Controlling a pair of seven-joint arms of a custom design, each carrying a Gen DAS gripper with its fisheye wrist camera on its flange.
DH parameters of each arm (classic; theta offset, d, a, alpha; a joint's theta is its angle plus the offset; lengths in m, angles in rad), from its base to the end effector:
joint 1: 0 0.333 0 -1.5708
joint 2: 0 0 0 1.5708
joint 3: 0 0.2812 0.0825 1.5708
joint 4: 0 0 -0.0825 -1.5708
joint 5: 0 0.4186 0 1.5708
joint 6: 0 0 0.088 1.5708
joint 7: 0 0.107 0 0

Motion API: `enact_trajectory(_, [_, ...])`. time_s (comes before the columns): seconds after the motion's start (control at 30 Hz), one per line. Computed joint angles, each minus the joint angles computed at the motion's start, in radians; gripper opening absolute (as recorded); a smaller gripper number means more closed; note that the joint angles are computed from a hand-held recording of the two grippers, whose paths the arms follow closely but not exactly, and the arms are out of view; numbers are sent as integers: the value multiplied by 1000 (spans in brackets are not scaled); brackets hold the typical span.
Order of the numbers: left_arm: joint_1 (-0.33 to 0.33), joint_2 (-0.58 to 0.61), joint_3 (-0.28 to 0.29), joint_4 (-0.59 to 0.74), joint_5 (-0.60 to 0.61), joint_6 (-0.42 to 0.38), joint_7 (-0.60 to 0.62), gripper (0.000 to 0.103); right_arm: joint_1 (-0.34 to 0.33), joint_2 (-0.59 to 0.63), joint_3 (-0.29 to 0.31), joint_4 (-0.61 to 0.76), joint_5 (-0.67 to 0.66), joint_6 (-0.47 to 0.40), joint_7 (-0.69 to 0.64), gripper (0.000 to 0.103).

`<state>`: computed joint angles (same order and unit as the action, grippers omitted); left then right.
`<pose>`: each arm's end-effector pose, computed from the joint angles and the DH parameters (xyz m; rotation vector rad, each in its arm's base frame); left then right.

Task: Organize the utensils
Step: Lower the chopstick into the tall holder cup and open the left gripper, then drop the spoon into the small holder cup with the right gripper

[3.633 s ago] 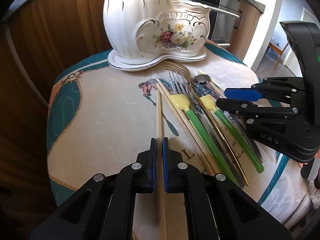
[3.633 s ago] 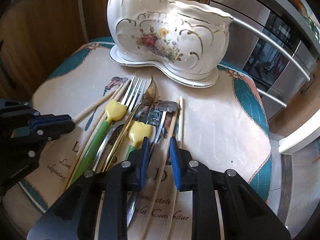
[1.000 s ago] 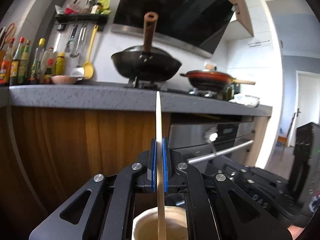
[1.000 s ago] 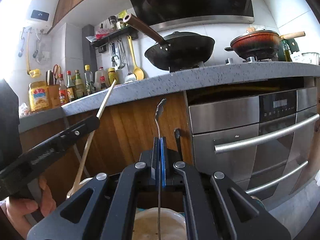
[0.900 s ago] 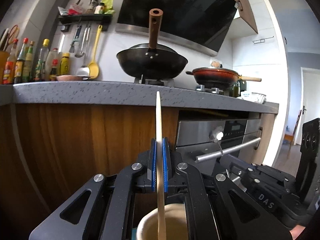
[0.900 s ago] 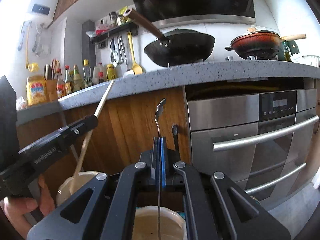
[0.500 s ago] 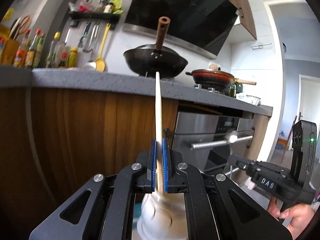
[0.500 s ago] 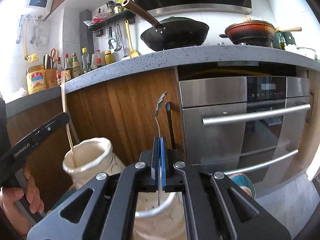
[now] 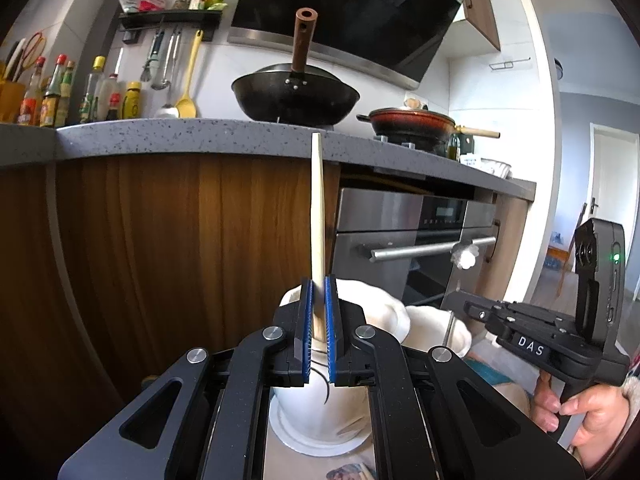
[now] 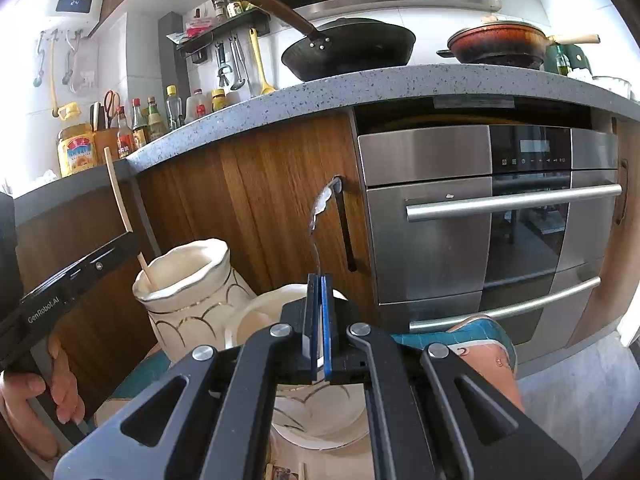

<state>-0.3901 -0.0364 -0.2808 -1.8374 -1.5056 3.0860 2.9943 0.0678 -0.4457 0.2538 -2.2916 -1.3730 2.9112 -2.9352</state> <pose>0.5263 -0.3164 0.5815 -0.9692 1.9310 -1.5819 0.4573 0.2284 0.5517 -1.2506 1.5238 -0.8957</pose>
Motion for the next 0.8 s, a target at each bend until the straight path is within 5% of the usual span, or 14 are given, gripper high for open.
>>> enact_trajectory(0.47, [-2, 23, -9, -13, 180, 50, -172, 7, 23, 3, -11, 0, -62, -51, 67, 2])
enact_trajectory(0.67, [-7, 22, -14, -4, 102, 68, -96, 25, 27, -1, -20, -6, -48, -65, 75, 5])
enact_trajectory(0.8, [-8, 19, -13, -7, 96, 73, -89, 42, 24, 3, -15, -3, -55, -73, 85, 30])
